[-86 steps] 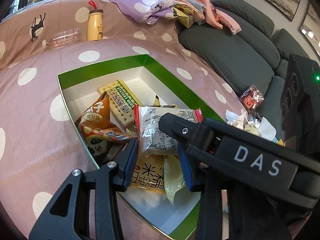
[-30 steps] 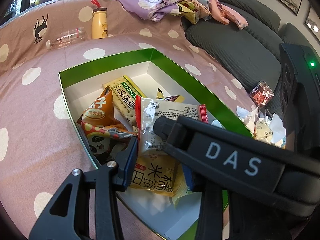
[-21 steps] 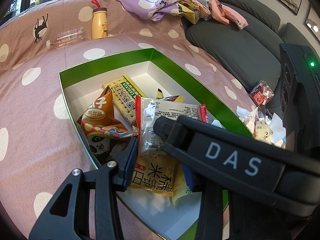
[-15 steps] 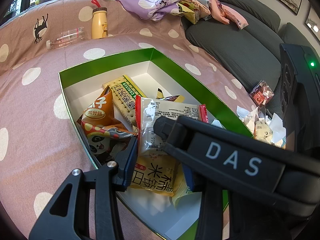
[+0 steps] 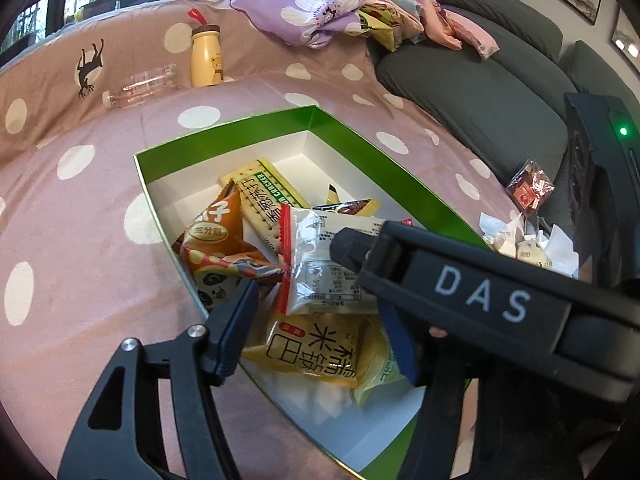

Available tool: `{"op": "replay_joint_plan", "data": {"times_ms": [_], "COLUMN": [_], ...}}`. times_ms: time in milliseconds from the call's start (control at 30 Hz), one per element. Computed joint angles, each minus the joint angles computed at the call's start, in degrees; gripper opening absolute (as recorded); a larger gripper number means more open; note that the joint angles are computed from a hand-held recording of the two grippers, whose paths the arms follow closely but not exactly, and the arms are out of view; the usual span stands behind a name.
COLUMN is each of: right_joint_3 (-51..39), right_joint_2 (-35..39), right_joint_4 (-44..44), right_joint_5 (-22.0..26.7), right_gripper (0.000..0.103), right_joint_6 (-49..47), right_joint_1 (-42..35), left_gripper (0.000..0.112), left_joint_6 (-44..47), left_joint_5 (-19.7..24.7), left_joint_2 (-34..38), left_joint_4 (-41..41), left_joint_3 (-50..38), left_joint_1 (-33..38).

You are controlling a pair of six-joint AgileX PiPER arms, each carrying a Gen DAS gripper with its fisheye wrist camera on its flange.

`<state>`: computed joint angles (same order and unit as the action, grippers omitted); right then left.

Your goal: Organize snacks

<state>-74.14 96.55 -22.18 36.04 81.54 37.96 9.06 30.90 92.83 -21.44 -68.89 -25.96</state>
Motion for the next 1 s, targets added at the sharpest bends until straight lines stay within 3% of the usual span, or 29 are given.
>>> {"op": "replay_joint_plan", "data": {"times_ms": [133, 300, 333, 367, 433, 567, 800, 1000], "right_joint_3": [-0.86, -0.29, 0.1, 0.2, 0.23, -0.56, -1.27, -2.46], "right_joint_2": [-0.69, -3.12, -3.76, -4.11, -4.86, -5.65, -6.87, -6.65], "right_joint_4": [-3.17, -9.01, -10.1, -11.04, -14.37, -16.96, -20.95, -22.34], "right_joint_5": [2.54, 4.51, 4.49, 4.69, 6.06, 8.32, 11.13, 12.85], "right_gripper": [0.067, 0.068, 0.069, 0.077, 0.084, 0.084, 0.088, 0.089], "right_joint_6": [2.52, 7.83, 8.96, 9.87, 12.71, 14.32, 16.85, 17.11], "right_joint_1": [1.42, 3.62, 4.0, 4.34, 5.73, 7.38, 10.17, 11.78], "left_gripper": [0.07, 0.086, 0.088, 0.091, 0.096, 0.102, 0.102, 0.103], "left_joint_6": [-5.4, -9.68, -8.98, -9.58, -16.5, -20.04, -24.74, -24.17], "left_joint_5": [-1.44, -1.93, -1.75, -1.53, -1.13, -1.21, 0.46, 2.26], "left_joint_2": [-1.93, -4.88, -5.58, -6.18, -7.49, -10.23, -13.77, -14.86], "left_joint_4": [6.35, 11.53, 10.99, 11.56, 18.27, 22.12, 27.16, 25.79], "left_joint_3": [0.79, 1.45, 1.6, 1.62, 1.6, 2.4, 2.94, 2.71], "left_joint_1": [-1.29, -1.84, -1.73, -1.78, -2.98, -3.46, -4.58, -3.93]}}
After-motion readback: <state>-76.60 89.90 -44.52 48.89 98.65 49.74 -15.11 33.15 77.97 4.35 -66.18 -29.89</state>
